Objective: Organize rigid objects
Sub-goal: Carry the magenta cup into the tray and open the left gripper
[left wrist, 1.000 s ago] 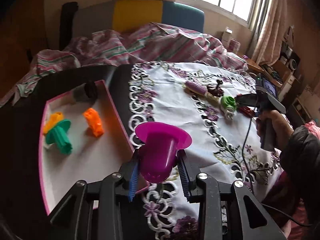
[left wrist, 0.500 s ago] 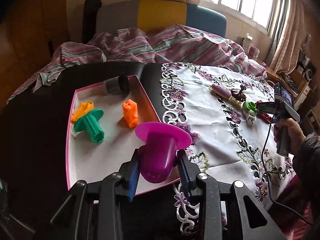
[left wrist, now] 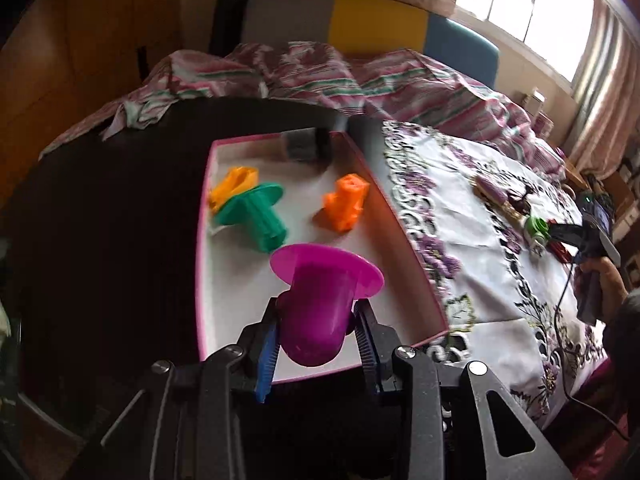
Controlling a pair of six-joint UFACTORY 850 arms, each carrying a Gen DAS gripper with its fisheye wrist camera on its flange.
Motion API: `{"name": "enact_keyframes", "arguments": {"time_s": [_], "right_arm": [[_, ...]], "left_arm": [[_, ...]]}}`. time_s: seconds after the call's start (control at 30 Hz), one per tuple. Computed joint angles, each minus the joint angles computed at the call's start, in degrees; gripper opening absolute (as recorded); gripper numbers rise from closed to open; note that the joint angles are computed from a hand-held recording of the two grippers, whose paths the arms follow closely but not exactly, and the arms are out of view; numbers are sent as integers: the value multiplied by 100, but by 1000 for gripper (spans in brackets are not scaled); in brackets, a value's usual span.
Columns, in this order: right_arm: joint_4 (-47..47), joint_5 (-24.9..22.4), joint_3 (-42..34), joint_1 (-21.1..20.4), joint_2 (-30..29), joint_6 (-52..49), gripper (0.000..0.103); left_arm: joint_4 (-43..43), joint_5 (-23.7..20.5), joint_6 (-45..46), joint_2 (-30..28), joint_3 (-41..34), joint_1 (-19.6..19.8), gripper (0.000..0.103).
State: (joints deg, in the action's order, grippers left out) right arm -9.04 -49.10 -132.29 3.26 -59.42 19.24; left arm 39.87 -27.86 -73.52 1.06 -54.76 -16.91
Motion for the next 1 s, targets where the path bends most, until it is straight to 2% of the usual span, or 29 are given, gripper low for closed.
{"name": "enact_keyframes", "arguments": {"time_s": [0.13, 0.3, 0.4, 0.6, 0.7, 0.83, 0.87, 0.97, 1.0], "right_arm": [[-11, -21, -17, 11, -9, 1, 76], [-22, -36, -47, 17, -26, -7, 76], [-25, -51, -75, 19, -41, -10, 76], [-24, -74, -125, 20, -66, -26, 76], [-40, -80, -157, 33, -84, -26, 76], [-60, -69, -143, 39, -77, -30, 76], [-64, -70, -147, 40, -80, -30, 76], [-89, -58, -144, 45, -81, -32, 76], [-107, -46, -124, 49, -71, -29, 76]], "left_arm": [[-551, 182, 328, 98, 181, 341, 36], [-534, 250, 576, -208, 7, 479, 36], [-685, 162, 887, -571, -277, 582, 36], [-547, -43, 889, -1161, -708, 733, 36], [-398, -48, 791, -1317, -822, 784, 36], [-63, -301, 573, -1499, -1026, 781, 36], [297, -381, 309, -1474, -1016, 715, 37], [954, -588, -172, -1353, -943, 548, 55], [1080, -598, -294, -1291, -900, 516, 55]]}}
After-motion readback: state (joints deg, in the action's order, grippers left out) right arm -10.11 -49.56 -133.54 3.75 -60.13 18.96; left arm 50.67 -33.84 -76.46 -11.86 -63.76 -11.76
